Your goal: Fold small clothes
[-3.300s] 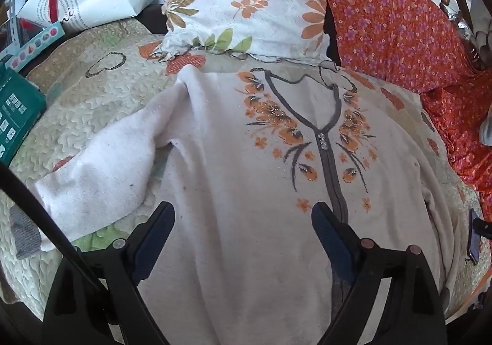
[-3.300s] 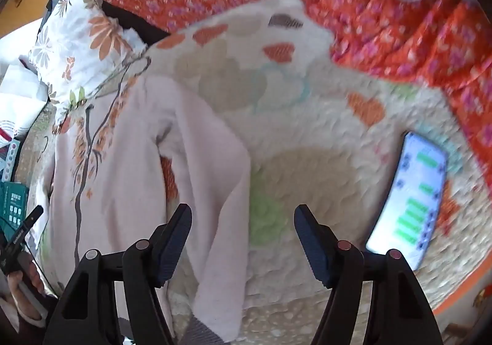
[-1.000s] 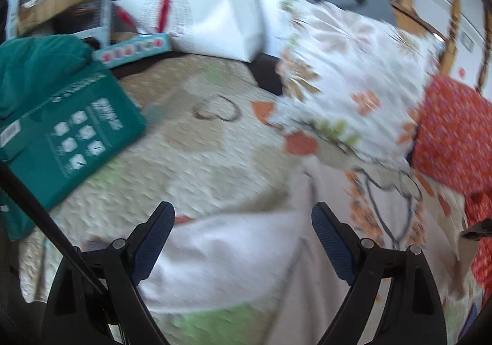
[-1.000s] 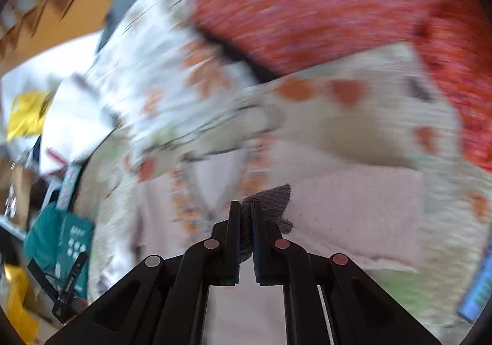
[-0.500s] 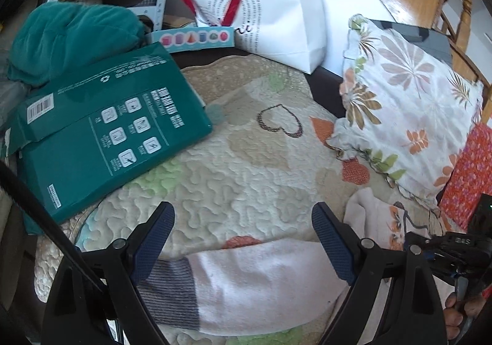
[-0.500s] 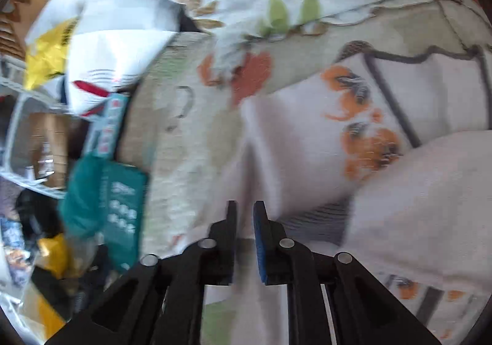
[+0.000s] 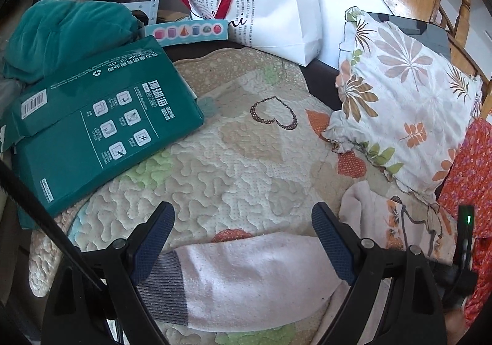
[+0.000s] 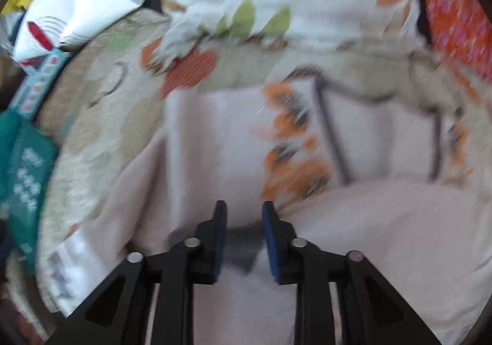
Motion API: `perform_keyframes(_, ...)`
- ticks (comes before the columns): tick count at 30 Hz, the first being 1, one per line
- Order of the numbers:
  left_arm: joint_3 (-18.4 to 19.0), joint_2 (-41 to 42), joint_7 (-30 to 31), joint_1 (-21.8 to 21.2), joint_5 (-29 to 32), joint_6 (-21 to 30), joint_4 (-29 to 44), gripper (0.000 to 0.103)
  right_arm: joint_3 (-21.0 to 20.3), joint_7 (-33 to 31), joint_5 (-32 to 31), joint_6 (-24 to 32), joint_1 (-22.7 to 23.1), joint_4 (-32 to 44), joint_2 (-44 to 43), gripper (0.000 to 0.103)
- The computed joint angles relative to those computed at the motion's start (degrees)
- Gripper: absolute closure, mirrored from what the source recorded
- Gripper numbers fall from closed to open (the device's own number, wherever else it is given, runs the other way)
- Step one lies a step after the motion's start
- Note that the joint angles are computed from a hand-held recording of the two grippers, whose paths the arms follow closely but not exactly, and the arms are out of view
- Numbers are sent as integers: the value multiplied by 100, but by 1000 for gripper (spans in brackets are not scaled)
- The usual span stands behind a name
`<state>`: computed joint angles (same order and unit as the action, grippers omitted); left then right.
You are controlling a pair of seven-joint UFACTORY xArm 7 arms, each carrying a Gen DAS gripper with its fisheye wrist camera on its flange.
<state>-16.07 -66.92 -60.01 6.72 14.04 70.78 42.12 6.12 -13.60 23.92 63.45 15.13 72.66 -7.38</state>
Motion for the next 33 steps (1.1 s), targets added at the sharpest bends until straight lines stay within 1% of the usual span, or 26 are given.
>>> perform_keyframes(1, 18, -3, -9, -7, -9, -27, -10, 13, -66, -241, 182, 340, 8, -197, -158, 80)
perform_keyframes(2, 29, -3, -21, -8, -16, -45, -17, 13, -64, -337, 128, 508, 16, -334, -266, 80)
perform_keyframes(4, 53, 23, -46, -22, -57, -94, -23, 13, -49, -519, -72, 548, 24, -624, -531, 80)
perform_keyframes(7, 40, 70, -54, -71, -112, -168, -21, 13, -183, -650, -33, 672, -35, -643, -715, 80)
perform_keyframes(9, 2, 111, -41, -78, -98, -168, 2, 13, -249, -829, 65, 468, -61, -593, -818, 80)
perform_keyframes(10, -13, 128, -41, -75, -88, -157, 11, 13, -239, -911, 18, 298, -71, -532, -839, 80)
perform_keyframes(12, -10, 137, -58, -75, -88, -143, 9, 13, -212, -1014, -53, 129, -60, -430, -777, 70)
perform_keyframes(13, 6, 134, -75, -78, -101, -142, -1, 13, -148, -1019, -123, 22, -32, -437, -769, 68)
perform_keyframes(15, 53, 124, -103, -92, -134, -156, -29, 13, 8, -989, -352, -166, 47, -421, -680, 62)
perform_keyframes(16, 75, 117, -113, -99, -151, -161, -44, 13, 86, -1011, -539, -229, 89, -441, -618, 59)
perform_keyframes(17, 91, 112, -120, -104, -166, -160, -55, 13, 230, -917, -870, -317, 131, -509, -546, 56)
perform_keyframes(18, 106, 109, -117, -111, -176, -153, -61, 13, 310, -821, -1169, -354, 151, -543, -483, 58)
perform_keyframes(19, 120, 99, -109, -115, -180, -146, -66, 13, 378, -692, -1481, -439, 160, -593, -459, 66)
perform_keyframes(20, 129, 84, -108, -112, -178, -144, -71, 13, 460, -635, -1582, -627, 84, -675, -534, 86)
perform_keyframes(21, 135, 45, -122, -88, -160, -139, -75, 13, 303, -631, -1443, -575, 216, -599, -516, 95)
perform_keyframes(23, 121, -16, -169, -2, -100, -124, -75, 13, 182, -589, -1116, -603, 243, -372, -482, 95)
perform_keyframes(25, 108, -50, -247, 106, -48, -75, -56, 13, 215, -418, -1111, -702, 258, -55, -325, 95)
perform_keyframes(28, 157, -122, -277, 176, -7, -7, -58, 13, 325, -26, -1158, -810, 326, 678, 183, 95)
perform_keyframes(30, 183, -189, -272, 259, 65, 129, -42, 13, 355, 102, -1054, -868, 386, 904, 397, 89)
perform_keyframes(31, 211, -249, -268, 299, 101, 201, -40, 13, 406, 252, -1172, -876, 429, 1006, 497, 86)
perform_keyframes(32, 251, -322, -260, 353, 152, 275, -37, 13, 453, 400, -1345, -910, 476, 1035, 527, 81)
perform_keyframes(33, 298, -435, -257, 447, 241, 382, -33, 13, 578, 404, -1343, -977, 415, 953, 455, 81)
